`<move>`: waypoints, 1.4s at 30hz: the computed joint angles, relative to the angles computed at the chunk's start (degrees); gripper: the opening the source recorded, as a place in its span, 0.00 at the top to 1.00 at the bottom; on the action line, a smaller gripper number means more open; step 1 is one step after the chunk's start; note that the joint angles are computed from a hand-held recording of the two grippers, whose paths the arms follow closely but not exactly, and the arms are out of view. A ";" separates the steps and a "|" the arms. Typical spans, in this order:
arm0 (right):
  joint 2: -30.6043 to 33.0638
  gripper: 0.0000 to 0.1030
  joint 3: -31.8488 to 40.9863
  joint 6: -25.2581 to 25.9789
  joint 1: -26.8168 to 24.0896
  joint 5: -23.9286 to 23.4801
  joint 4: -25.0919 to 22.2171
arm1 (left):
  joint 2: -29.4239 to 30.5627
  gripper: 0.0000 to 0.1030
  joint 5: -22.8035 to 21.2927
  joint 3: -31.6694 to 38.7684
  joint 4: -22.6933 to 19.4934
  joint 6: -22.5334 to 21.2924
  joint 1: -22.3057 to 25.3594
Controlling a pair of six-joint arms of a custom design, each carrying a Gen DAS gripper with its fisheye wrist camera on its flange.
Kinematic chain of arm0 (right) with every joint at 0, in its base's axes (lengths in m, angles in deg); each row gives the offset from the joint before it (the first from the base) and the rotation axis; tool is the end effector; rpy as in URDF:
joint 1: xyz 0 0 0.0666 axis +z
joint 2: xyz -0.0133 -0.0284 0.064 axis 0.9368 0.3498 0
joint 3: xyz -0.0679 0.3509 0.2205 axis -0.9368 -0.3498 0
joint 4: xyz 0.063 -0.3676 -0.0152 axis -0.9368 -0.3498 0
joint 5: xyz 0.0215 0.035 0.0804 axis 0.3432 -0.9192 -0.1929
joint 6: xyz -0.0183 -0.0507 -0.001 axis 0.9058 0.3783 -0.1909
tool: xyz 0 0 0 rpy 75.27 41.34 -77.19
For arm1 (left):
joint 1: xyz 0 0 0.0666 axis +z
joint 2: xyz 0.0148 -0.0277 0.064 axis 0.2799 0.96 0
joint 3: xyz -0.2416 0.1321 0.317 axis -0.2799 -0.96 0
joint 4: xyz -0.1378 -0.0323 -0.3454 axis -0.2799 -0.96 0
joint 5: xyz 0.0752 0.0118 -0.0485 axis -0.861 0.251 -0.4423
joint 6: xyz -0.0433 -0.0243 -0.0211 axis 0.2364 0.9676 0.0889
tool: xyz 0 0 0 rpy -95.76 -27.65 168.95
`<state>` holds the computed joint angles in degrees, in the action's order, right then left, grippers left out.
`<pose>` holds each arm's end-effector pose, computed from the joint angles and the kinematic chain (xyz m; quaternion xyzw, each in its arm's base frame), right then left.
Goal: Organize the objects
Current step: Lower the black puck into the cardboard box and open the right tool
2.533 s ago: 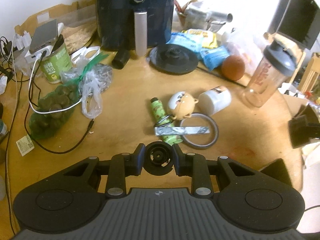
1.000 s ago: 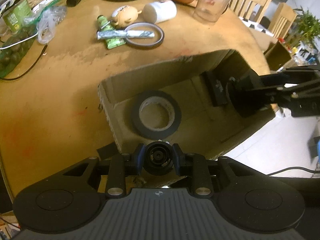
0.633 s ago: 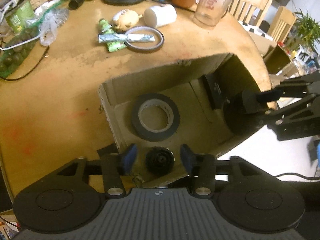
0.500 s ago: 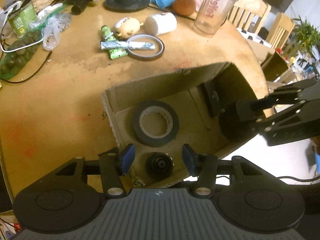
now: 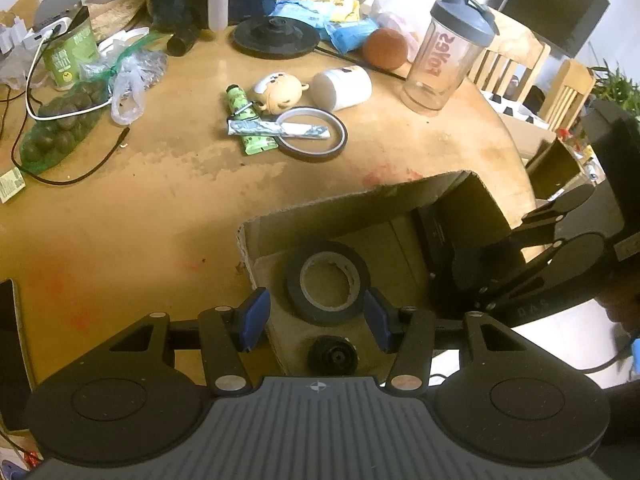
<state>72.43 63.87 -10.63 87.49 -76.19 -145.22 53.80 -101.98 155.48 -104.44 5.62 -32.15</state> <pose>0.4897 0.1567 0.3578 -0.3223 0.9372 -0.0251 0.1309 0.3563 -0.3857 0.3850 -0.1268 0.9596 -0.0747 0.2398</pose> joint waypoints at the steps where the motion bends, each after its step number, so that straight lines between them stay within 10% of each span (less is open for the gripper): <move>1: 0.27 0.42 0.52 -0.51 -0.27 -1.43 -0.69 | -0.04 0.50 -0.05 -0.03 0.05 -0.05 0.09; 6: 1.47 0.42 1.97 -2.43 -1.04 -4.53 -2.10 | -0.17 0.50 -0.10 -0.13 0.02 -0.29 0.58; 24: 0.61 0.42 0.91 3.78 1.25 7.06 -0.44 | -0.49 0.50 0.38 -0.41 0.16 -1.70 1.91; 42: -2.91 0.04 3.73 -0.60 -5.17 -8.07 5.20 | 0.20 0.50 0.07 1.35 0.14 -4.69 3.98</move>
<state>69.52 67.60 -11.23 82.33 -84.27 -140.02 54.00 -101.91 156.83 -104.30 0.93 -28.18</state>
